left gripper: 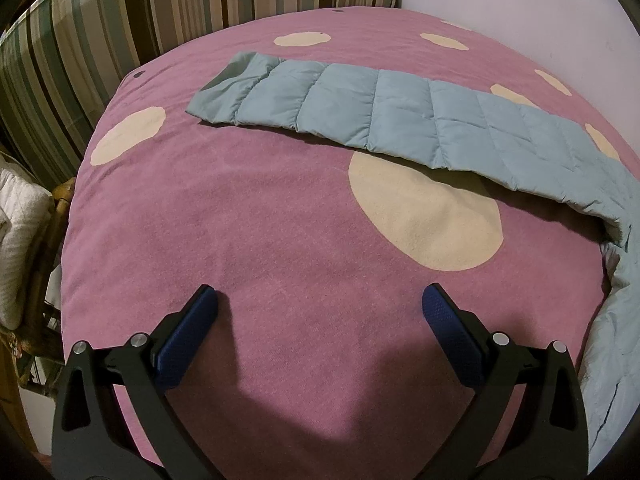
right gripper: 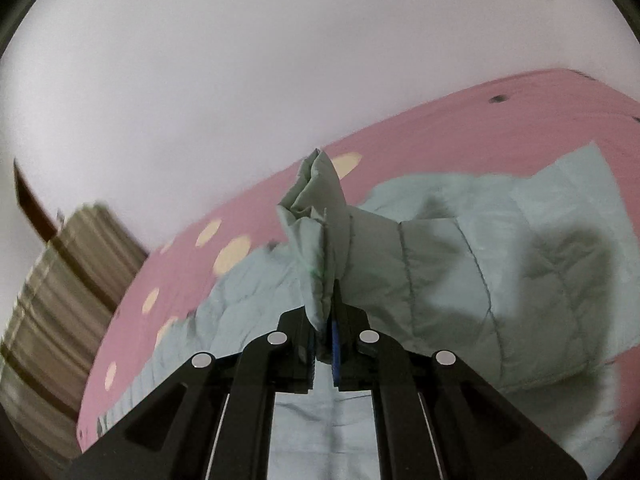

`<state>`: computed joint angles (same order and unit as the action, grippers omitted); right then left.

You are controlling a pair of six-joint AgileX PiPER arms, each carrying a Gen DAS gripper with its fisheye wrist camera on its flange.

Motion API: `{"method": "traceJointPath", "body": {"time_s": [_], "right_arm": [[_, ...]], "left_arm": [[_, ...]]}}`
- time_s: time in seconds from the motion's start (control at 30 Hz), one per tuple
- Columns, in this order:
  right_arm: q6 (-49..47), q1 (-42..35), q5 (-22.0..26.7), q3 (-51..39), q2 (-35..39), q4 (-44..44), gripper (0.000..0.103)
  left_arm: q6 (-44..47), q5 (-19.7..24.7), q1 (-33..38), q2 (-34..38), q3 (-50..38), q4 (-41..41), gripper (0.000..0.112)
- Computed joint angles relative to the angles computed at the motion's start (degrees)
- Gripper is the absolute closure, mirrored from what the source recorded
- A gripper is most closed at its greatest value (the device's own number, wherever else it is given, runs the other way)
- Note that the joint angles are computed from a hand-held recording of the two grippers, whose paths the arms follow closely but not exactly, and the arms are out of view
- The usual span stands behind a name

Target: Fold large clothes

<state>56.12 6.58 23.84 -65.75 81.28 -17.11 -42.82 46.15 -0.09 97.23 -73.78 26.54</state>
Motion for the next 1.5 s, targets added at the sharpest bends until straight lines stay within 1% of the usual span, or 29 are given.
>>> {"method": "traceJointPath", "body": {"time_s": [0.03, 0.07, 0.1, 0.13, 0.17, 0.2, 0.23, 0.27, 0.37, 0.43, 0.47, 0.6, 0.63, 0.67, 0.7, 0.73, 0.77, 0.8, 0.87, 0.97, 1.0, 1.13, 1.23, 1.3, 1.33, 1.37, 1.4, 1.5], "right_arm": [[0.0, 1.7, 0.0, -1.4, 2.0, -0.3, 0.098], [-2.2, 1.6, 0.3, -0.9, 1.7, 1.6, 0.098], [-3.3, 2.6, 0.4, -2.3, 3.7, 2.5, 0.098], [-6.7, 2.1, -0.2, -4.0, 6.7, 5.2, 0.098], [-11.5, 0.8, 0.4, -8.0, 10.4, 8.9, 0.098], [-14.1, 0.7, 1.6, -10.6, 12.6, 10.6, 0.098], [-14.4, 1.5, 2.4, -12.0, 13.9, 10.5, 0.098], [-15.7, 1.2, 4.1, -11.9, 12.9, 11.5, 0.098], [-18.2, 1.9, 7.1, -15.8, 16.6, 13.4, 0.098], [-18.0, 2.6, 9.2, -18.7, 19.3, 12.5, 0.098], [-18.1, 2.7, 9.3, -17.8, 19.5, 12.5, 0.097], [-17.3, 3.5, 12.2, -20.3, 22.6, 11.4, 0.095], [-16.8, 3.8, 12.1, -20.0, 22.8, 10.8, 0.093], [-16.9, 4.0, 12.4, -20.2, 23.1, 11.1, 0.084], [-17.9, 4.0, 12.2, -20.3, 23.2, 12.4, 0.069], [-19.1, 4.3, 11.6, -20.2, 23.1, 13.5, 0.062], [-19.5, 4.7, 11.5, -20.4, 23.0, 13.6, 0.05], [-19.6, 5.7, 11.7, -20.9, 23.0, 12.7, 0.048], [-20.8, 7.2, 12.9, -22.6, 23.1, 12.4, 0.048], [-25.4, 7.3, 12.8, -21.3, 20.6, 16.5, 0.048], [-26.8, 7.0, 12.4, -19.9, 18.7, 17.8, 0.048], [-27.9, 4.3, 12.3, -14.6, 10.6, 17.0, 0.048], [-30.0, -2.4, 13.4, -9.9, 3.9, 16.3, 0.053], [-31.7, -9.7, 14.8, -8.6, 1.6, 15.2, 0.059], [-33.2, -14.9, 14.8, -7.9, 1.1, 16.1, 0.062], [-35.0, -18.6, 14.6, -7.8, 1.3, 17.6, 0.067], [-36.3, -22.3, 14.8, -8.3, 2.2, 18.2, 0.071], [-39.0, -28.5, 14.9, -10.9, 6.6, 17.7, 0.075]], "left_arm": [[0.1, 0.0, 0.0, 0.1, -0.1, -0.1, 0.011], [0.0, 0.0, 0.0, 0.0, -0.1, 0.0, 0.011], [0.0, 0.0, 0.0, 0.0, -0.1, 0.0, 0.011], [0.0, 0.0, 0.0, 0.0, -0.1, 0.0, 0.011], [-0.1, -0.2, 0.0, -0.1, 0.2, 0.0, 0.011], [-0.1, -0.1, -0.1, -0.1, 0.2, 0.0, 0.011], [-0.2, -0.1, -0.1, -0.1, 0.1, -0.1, 0.011], [-0.1, -0.2, 0.0, -0.1, 0.2, -0.1, 0.011], [-0.1, -0.2, 0.0, -0.1, 0.2, -0.2, 0.011], [-0.2, -0.2, -0.1, -0.1, 0.2, -0.1, 0.011], [-0.3, -0.2, -0.1, 0.0, 0.1, -0.1, 0.011], [-0.2, -0.3, 0.0, -0.1, 0.2, -0.1, 0.011], [-0.2, -0.3, -0.1, 0.0, 0.2, -0.1, 0.011], [-0.2, -0.3, 0.0, -0.1, 0.2, -0.1, 0.011], [-0.2, -0.3, 0.0, -0.1, 0.2, -0.1, 0.011], [-0.2, -0.3, 0.0, -0.1, 0.2, -0.1, 0.011], [-0.2, -0.3, 0.0, -0.1, 0.2, -0.1, 0.011], [-0.2, -0.3, 0.0, -0.1, 0.3, -0.2, 0.011], [-0.2, -0.3, 0.0, 0.0, 0.2, -0.2, 0.011], [-0.2, -0.3, 0.0, -0.1, 0.3, -0.2, 0.011], [-0.2, -0.3, 0.0, -0.1, 0.3, -0.2, 0.011], [-0.2, -0.3, 0.0, -0.1, 0.3, -0.2, 0.011], [-0.2, -0.3, 0.0, -0.1, 0.3, -0.1, 0.011], [-0.1, -0.4, 0.1, -0.1, 0.3, -0.2, 0.011], [-0.1, -0.4, 0.0, -0.1, 0.3, -0.2, 0.011], [-0.1, -0.4, 0.1, -0.1, 0.3, -0.2, 0.011], [-0.1, -0.4, 0.1, -0.1, 0.3, -0.2, 0.011], [-0.3, -0.3, 0.0, -0.1, 0.4, 0.0, 0.011]]}}
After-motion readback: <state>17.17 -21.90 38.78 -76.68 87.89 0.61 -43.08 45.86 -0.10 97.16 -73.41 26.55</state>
